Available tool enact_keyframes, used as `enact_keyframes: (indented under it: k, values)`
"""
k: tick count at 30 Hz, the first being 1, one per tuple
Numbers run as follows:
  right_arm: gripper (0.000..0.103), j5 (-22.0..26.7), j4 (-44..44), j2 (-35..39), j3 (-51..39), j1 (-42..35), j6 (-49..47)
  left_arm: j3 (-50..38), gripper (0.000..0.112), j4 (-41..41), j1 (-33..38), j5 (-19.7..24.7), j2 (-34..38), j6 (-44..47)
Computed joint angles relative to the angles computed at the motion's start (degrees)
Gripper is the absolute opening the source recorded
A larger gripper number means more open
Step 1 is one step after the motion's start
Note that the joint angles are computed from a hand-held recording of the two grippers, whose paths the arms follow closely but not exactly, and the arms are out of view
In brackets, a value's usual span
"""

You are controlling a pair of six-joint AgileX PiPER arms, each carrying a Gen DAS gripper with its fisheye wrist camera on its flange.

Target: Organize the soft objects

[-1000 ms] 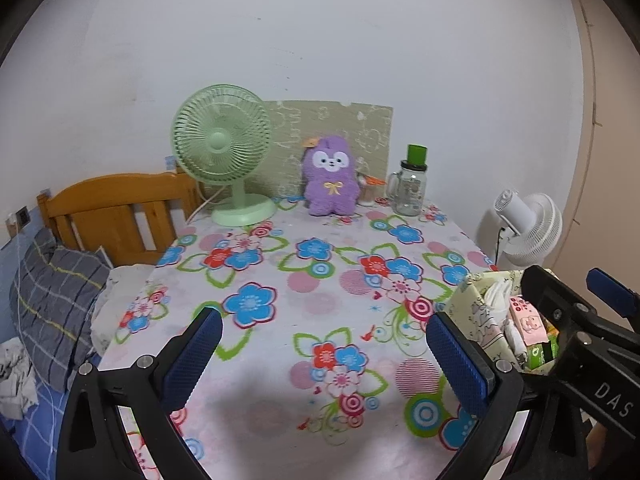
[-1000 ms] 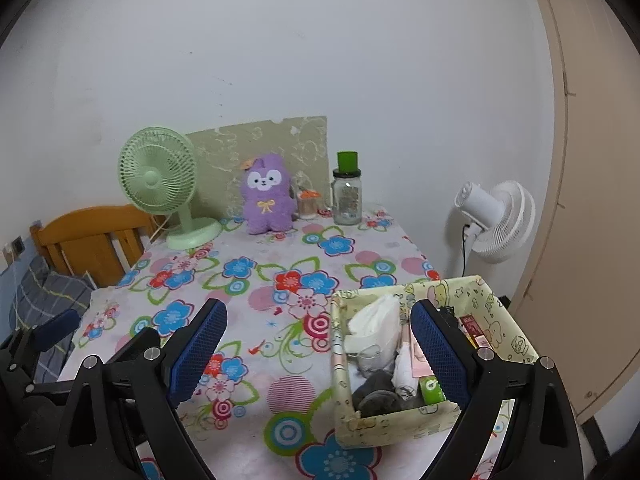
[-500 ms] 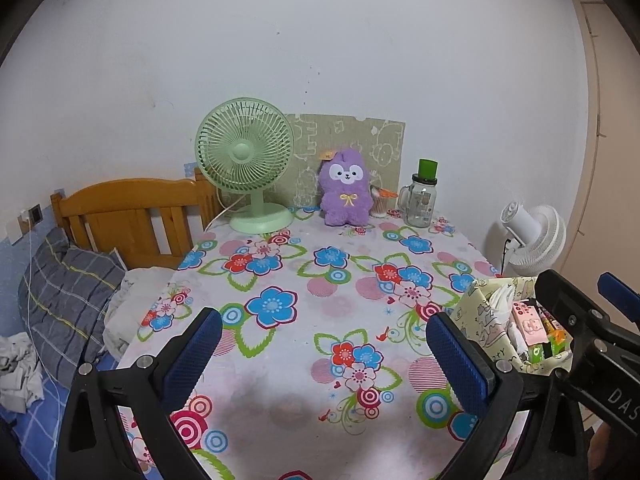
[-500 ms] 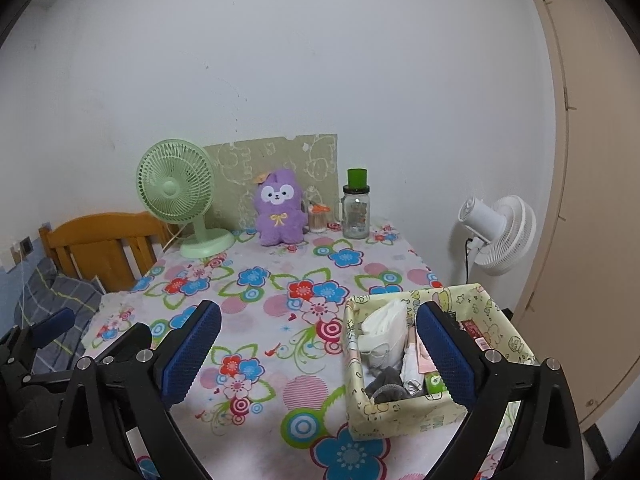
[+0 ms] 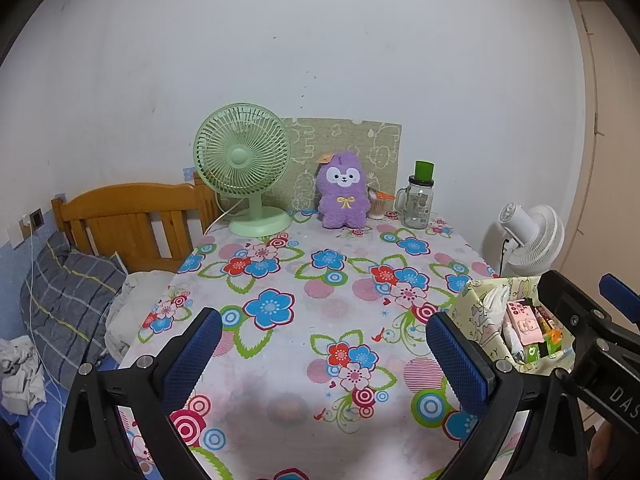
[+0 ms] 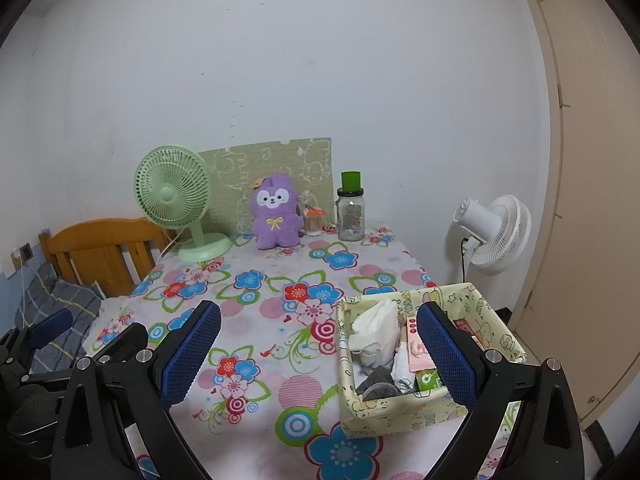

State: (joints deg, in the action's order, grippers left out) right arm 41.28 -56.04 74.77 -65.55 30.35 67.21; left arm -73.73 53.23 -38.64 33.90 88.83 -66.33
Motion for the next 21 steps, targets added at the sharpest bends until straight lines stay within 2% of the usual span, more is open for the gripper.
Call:
enact_keyframes:
  k: [21]
  values:
    - [0.1,0.04,0.5,-1.42,1.01,-1.0,0.04,-0.83,0.103,-0.97,-0.99,1.4,-0.29,1.63]
